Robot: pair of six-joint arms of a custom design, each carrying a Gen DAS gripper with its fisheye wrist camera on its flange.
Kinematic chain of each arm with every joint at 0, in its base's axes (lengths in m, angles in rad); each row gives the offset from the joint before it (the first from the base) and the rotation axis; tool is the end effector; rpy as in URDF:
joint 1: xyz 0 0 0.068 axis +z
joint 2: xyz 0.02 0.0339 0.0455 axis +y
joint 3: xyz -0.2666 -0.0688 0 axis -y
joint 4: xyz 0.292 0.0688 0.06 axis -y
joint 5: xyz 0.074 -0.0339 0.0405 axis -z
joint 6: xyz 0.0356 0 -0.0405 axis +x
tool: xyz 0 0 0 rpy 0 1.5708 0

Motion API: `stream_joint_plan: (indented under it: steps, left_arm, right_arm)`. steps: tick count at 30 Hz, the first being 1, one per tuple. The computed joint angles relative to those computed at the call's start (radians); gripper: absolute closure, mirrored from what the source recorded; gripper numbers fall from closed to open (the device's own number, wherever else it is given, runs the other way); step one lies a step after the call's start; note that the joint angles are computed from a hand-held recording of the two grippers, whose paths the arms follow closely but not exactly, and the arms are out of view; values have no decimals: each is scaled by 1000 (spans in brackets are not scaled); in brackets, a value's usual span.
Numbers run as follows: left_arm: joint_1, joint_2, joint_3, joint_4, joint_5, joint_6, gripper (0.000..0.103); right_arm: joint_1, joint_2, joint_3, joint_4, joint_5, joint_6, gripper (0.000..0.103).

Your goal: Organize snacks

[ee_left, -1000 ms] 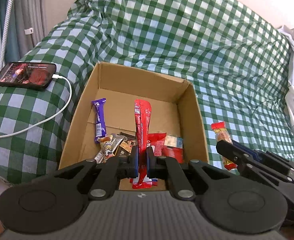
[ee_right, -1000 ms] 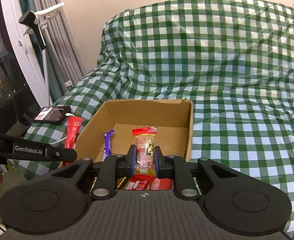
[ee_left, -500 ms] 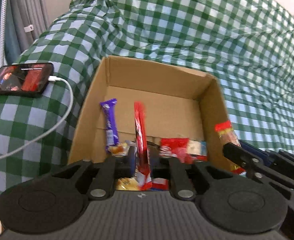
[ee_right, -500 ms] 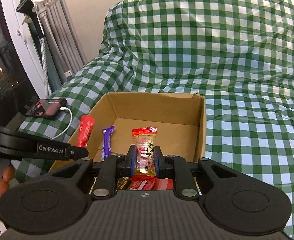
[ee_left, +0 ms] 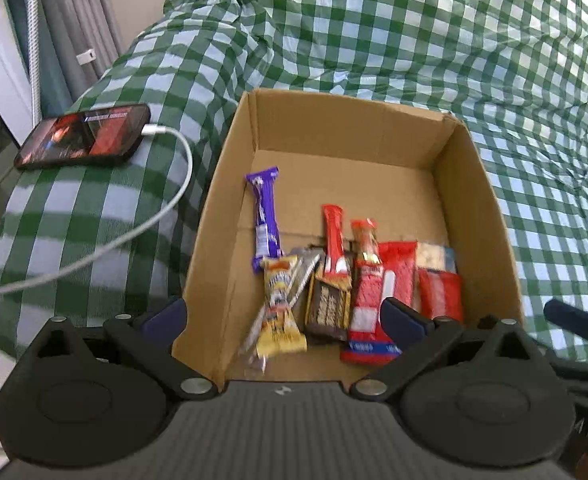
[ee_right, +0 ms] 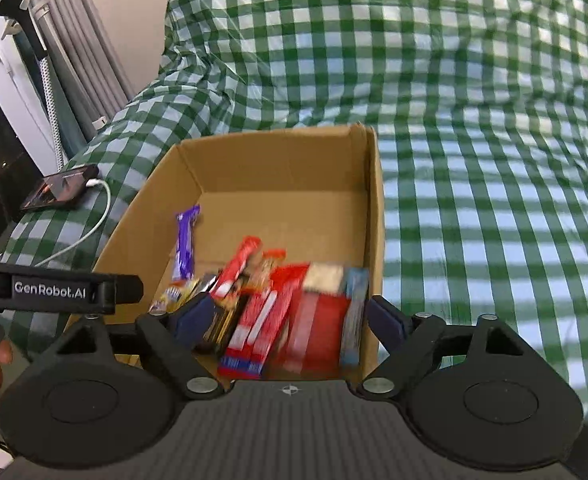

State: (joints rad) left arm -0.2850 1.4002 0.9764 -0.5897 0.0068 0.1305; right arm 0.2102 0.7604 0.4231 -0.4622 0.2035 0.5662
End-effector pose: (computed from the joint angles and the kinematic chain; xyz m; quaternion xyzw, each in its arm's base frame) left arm 0.3104 -0.0912 0.2178 0.1992 0.9406 -0.0245 0.2740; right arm 0.1953 0.0343 0.1792 0.2008 0.9004 0.0545 0.3820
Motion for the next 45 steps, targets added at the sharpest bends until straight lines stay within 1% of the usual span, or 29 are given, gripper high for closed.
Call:
stream_joint_plan:
  steps: [1, 5, 9, 17, 21, 24, 28, 33, 38, 45]
  left_arm:
    - [5, -27, -21, -4, 5, 3, 0]
    - [0, -144, -96, -27, -7, 7, 0]
    - [0, -248, -154, -51, -18, 15, 0]
    - [17, -452, -235, -135, -47, 47, 0]
    - [57, -537, -256, -181, -24, 54, 0]
    - [62, -600, -279, -193, -35, 63, 0]
    - [64, -653, -293, -210, -36, 80, 0]
    - [74, -676, -293, -230, -21, 82, 0]
    - [71, -710, -312, -226, -34, 96, 0]
    - [78, -705, -321, -217, -35, 100, 0]
  right_arm:
    - [29, -24, -3, -28, 20, 23, 15]
    - [181, -116, -9, -144, 152, 121, 13]
    - [335, -167, 3, -236, 283, 234, 10]
    - [616, -179, 48, -420, 489, 428, 8]
    - [713, -173, 69, -488, 559, 509, 8]
    - [790, -160, 87, -549, 616, 590, 7]
    - [860, -135, 106, -608, 660, 677, 7]
    - [921, -101, 126, -660, 695, 754, 6]
    - [942, -85, 136, -678, 706, 786, 6]
    - [948, -64, 139, -672, 707, 790, 6]
